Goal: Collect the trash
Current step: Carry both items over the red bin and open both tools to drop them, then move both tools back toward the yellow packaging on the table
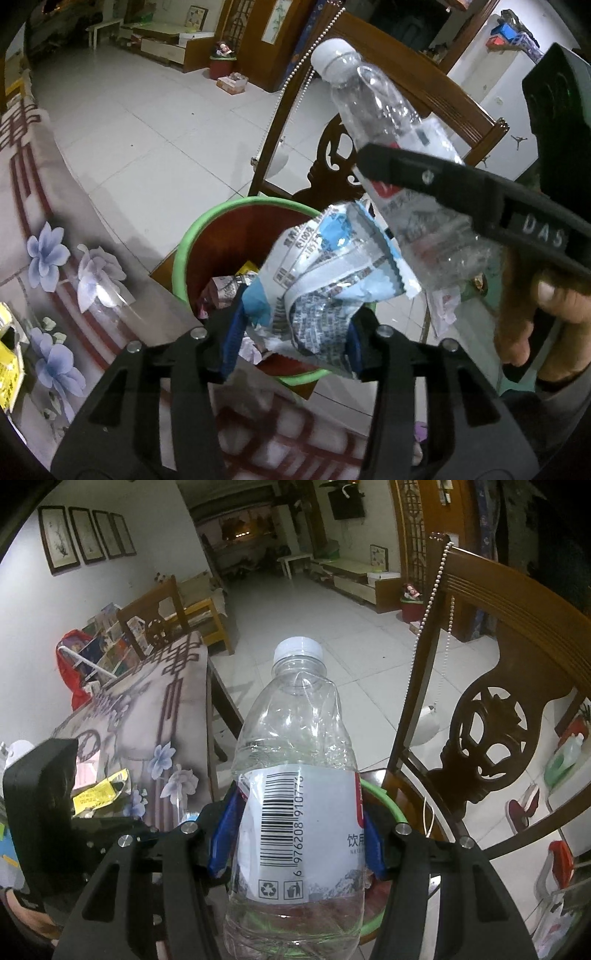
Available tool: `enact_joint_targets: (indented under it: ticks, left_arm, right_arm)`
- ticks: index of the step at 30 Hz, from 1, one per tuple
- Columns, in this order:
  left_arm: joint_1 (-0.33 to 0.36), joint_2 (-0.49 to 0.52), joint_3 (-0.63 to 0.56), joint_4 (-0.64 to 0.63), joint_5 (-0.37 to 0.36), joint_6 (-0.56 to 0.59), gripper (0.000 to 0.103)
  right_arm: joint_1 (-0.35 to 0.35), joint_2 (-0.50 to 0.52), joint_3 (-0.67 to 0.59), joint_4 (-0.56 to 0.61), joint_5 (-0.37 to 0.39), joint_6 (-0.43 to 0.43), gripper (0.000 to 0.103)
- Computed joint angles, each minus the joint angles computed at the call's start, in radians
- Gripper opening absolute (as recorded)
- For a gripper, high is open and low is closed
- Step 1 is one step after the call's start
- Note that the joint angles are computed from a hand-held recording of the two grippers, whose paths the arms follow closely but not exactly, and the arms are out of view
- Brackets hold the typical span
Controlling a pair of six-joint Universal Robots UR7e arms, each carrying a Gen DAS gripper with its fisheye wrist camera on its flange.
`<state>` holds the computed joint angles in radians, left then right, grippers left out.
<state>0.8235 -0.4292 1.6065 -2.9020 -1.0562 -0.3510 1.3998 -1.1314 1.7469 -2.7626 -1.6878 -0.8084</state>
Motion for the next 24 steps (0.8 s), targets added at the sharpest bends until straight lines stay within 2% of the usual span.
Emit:
enact_joint_targets:
  ticks: [1, 2, 4, 7, 9, 13, 19, 24]
  left_arm:
    - [0.000, 0.008, -0.010, 0.004, 0.000, 0.003, 0.058]
    - [-0.002, 0.008, -0.006, 0.003, 0.005, 0.006, 0.073]
    - [-0.011, 0.005, 0.010, -0.013, 0.015, 0.020, 0.088]
    - [-0.021, -0.006, 0.033, -0.011, 0.031, 0.030, 0.096]
    - [-0.024, -0.017, 0.053, -0.027, 0.031, 0.026, 0.097]
    - [-0.030, -0.049, 0.105, -0.064, 0.038, 0.000, 0.097]
    - [-0.060, -0.128, 0.229, -0.116, 0.081, -0.056, 0.097]
    - [-0.100, -0.212, 0.350, -0.140, 0.149, -0.125, 0.097]
  right_arm:
    - [0.000, 0.001, -0.001, 0.001, 0.000, 0.003, 0.055]
    - [0.000, 0.003, -0.001, -0.003, -0.005, 0.002, 0.055]
    - [0.004, 0.008, 0.003, -0.017, -0.028, -0.012, 0.056]
    - [0.005, 0.010, 0.013, -0.034, -0.037, -0.026, 0.060]
    - [0.003, 0.006, 0.019, -0.045, -0.024, -0.029, 0.072]
    - [0.004, 0.000, 0.032, -0.069, -0.013, -0.034, 0.088]
    - [0.019, -0.007, 0.065, -0.111, -0.023, -0.069, 0.094]
    - [0.039, -0.015, 0.099, -0.117, -0.031, -0.101, 0.095]
